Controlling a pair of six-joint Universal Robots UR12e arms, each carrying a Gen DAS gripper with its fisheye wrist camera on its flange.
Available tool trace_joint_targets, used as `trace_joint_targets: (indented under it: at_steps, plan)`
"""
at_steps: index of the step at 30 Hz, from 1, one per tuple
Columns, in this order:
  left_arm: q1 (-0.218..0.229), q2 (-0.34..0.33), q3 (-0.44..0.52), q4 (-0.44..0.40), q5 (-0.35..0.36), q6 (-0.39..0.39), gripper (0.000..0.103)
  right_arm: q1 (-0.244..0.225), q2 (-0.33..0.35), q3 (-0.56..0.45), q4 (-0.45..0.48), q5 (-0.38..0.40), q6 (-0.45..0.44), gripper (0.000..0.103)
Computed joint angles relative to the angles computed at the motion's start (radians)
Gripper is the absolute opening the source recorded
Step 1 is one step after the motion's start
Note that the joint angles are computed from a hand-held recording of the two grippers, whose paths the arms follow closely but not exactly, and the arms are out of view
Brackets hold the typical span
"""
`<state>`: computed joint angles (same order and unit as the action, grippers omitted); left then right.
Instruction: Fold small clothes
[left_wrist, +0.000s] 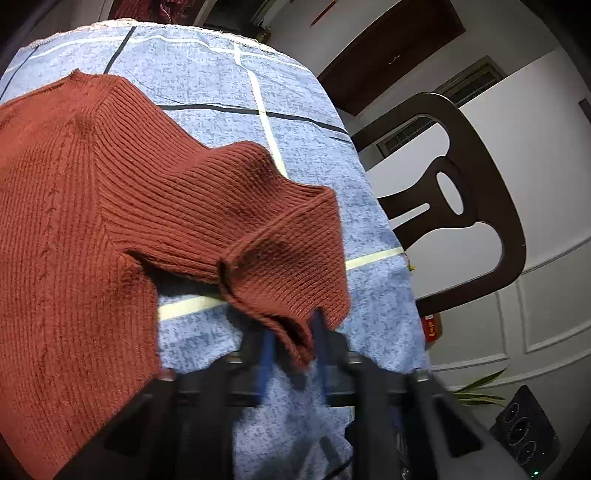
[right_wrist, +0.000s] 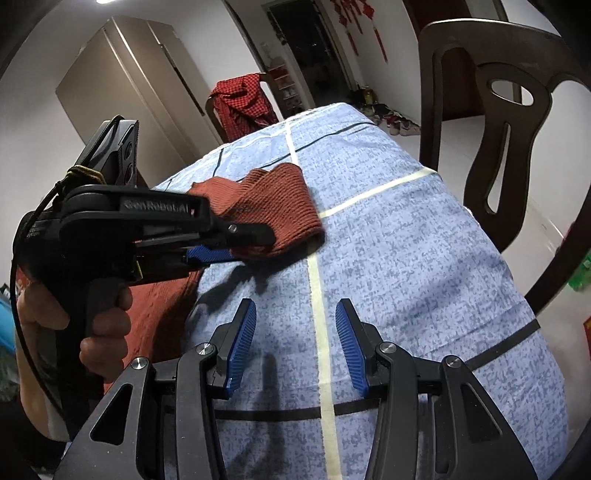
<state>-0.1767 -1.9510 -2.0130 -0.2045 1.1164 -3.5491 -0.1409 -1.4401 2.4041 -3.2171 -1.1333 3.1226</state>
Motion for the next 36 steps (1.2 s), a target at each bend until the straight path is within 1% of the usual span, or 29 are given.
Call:
trace_joint_targets:
  at_steps: [2, 4, 6, 8, 9, 12, 17, 21, 25, 27, 29, 30, 32, 34, 35, 36]
  plan:
    - [0.002, 0.003, -0.006, 0.016, 0.008, -0.006, 0.008, -0.001, 0.000, -0.001, 0.005, 0.003, 0.001, 0.046]
    - [0.005, 0.008, -0.013, 0.041, 0.010, -0.013, 0.006, 0.001, 0.000, -0.002, 0.004, -0.001, 0.001, 0.046]
    - [0.012, 0.015, -0.019, 0.058, -0.004, -0.013, 0.006, 0.003, -0.001, -0.003, 0.004, -0.004, 0.000, 0.046]
    - [0.016, 0.029, -0.026, 0.081, 0.000, -0.006, 0.006, 0.008, -0.002, -0.005, -0.002, -0.009, -0.004, 0.046]
    - [0.018, 0.035, -0.027, 0.086, 0.004, 0.001, 0.006, 0.012, -0.003, -0.007, -0.001, -0.013, -0.008, 0.046]
    - [0.033, 0.055, -0.032, 0.095, -0.017, 0.009, 0.006, 0.026, 0.002, -0.019, -0.004, -0.022, -0.010, 0.046]
    - [0.054, 0.086, -0.044, 0.130, 0.008, 0.018, 0.006, 0.045, 0.011, -0.039, -0.008, -0.023, -0.005, 0.046]
    - [0.082, 0.106, -0.056, 0.160, 0.001, 0.016, 0.006, 0.071, 0.023, -0.060, -0.014, -0.043, -0.005, 0.046]
    - [0.108, 0.130, -0.078, 0.206, 0.024, 0.022, 0.006, 0.102, 0.040, -0.088, -0.016, -0.074, -0.004, 0.046]
    - [0.119, 0.136, -0.084, 0.202, 0.026, 0.031, 0.006, 0.121, 0.055, -0.104, -0.025, -0.101, -0.013, 0.046]
    - [0.125, 0.138, -0.084, 0.176, 0.028, 0.044, 0.006, 0.156, 0.066, -0.123, -0.012, -0.210, -0.027, 0.046]
    - [0.127, 0.136, -0.084, 0.163, 0.017, 0.058, 0.006, 0.163, 0.069, -0.125, -0.015, -0.233, -0.030, 0.046]
    - [0.126, 0.130, -0.086, 0.145, 0.009, 0.071, 0.006, 0.149, 0.067, -0.116, -0.016, -0.196, -0.023, 0.046]
    - [0.124, 0.118, -0.084, 0.117, -0.024, 0.084, 0.008, 0.136, 0.065, -0.107, -0.012, -0.165, 0.004, 0.046]
    - [0.123, 0.113, -0.083, 0.099, -0.047, 0.089, 0.009, 0.134, 0.063, -0.104, -0.015, -0.169, 0.014, 0.046]
    - [0.122, 0.107, -0.081, 0.084, -0.071, 0.097, 0.017, 0.134, 0.062, -0.099, -0.023, -0.176, 0.019, 0.046]
